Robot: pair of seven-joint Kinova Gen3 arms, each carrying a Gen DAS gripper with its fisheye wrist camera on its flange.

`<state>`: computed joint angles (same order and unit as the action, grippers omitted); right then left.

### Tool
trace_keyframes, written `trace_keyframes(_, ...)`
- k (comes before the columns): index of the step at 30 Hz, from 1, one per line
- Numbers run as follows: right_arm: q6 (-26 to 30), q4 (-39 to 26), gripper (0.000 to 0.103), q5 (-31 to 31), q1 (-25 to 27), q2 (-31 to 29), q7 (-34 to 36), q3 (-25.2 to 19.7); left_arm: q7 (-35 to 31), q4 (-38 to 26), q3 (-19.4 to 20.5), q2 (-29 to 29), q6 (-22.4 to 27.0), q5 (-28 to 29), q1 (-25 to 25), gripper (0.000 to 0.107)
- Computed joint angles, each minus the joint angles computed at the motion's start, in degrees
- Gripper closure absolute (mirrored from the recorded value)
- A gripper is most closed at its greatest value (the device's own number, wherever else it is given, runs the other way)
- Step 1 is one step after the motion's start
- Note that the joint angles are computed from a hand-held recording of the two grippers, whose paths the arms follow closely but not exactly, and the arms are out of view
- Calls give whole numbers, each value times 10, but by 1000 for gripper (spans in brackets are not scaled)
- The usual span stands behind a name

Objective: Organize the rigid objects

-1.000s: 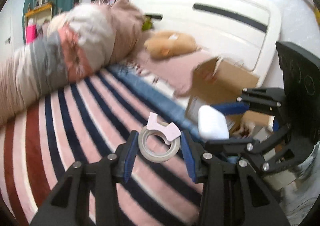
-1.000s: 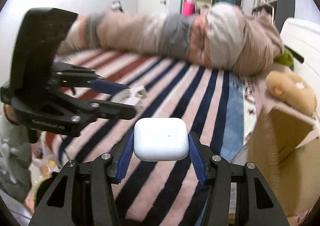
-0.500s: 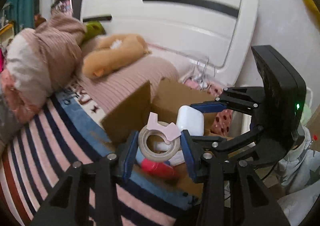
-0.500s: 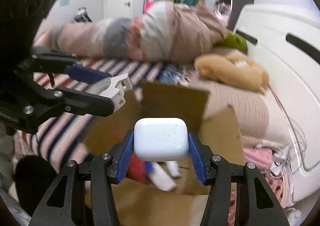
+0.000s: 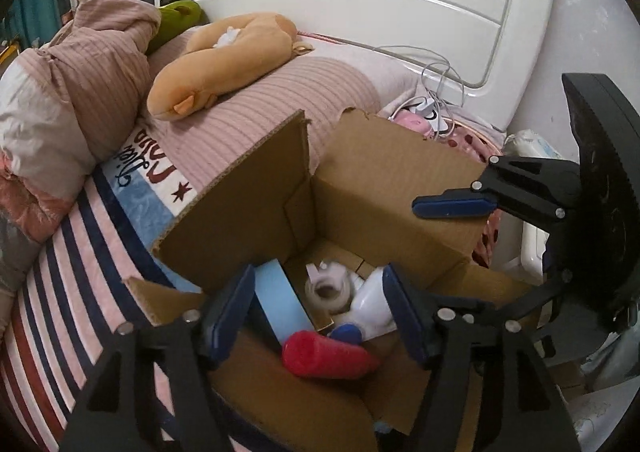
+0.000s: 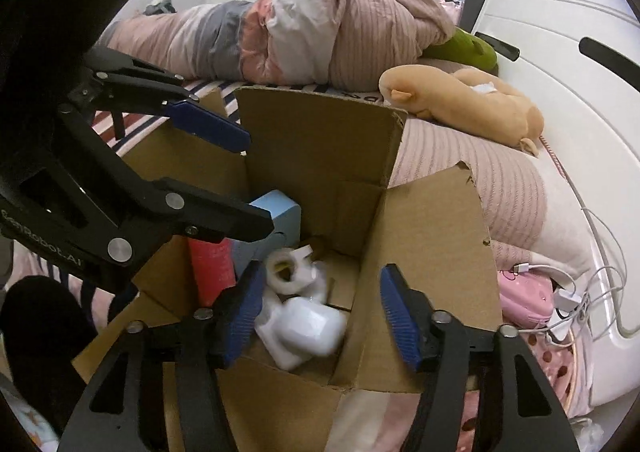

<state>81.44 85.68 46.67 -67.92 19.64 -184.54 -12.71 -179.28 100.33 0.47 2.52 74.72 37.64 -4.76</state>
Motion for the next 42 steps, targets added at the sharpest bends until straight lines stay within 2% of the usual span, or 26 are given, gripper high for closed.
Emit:
trace_keyframes(2, -1, 0, 44, 0, 1, 0, 2, 0, 0, -3, -4, 2, 3, 8, -5, 42)
trace_keyframes(6, -10, 5, 42, 11, -4, -8, -13, -1, -16, -8, -22, -5, 26, 39, -31, 29)
trace_keyframes(7, -13, 7, 39, 17, -5, -11, -18, -2, -21, -7, -27, -8, 33, 48, -39, 27)
trace_keyframes(9, -22, 14, 28, 40, -11, -21, -28, -5, -31, -8, -44, -15, 52, 72, -60, 23)
trace_keyframes(12, -39, 22, 19, 71, -12, -33, -32, -11, -39, -1, -69, -31, 64, 108, -91, 18)
trace_keyframes(14, -49, 24, 16, 89, -11, -39, -28, -16, -46, 12, -88, -45, 61, 134, -112, 14)
trace_keyframes(18, -61, 27, 8, 141, -18, -43, -34, -22, -51, 58, -125, -85, 4, 182, -142, 12)
trace_keyframes(25, -54, 30, 5, 221, -40, -34, -54, -24, -52, 102, -159, -95, -63, 221, -169, 12)
trace_keyframes(28, -58, 37, 5, 238, -43, -32, -71, -25, -49, 104, -165, -82, -61, 228, -179, 12)
trace_keyframes(42, -71, 49, 5, 233, -34, -35, -100, -28, -46, 124, -160, -82, -73, 240, -200, 12)
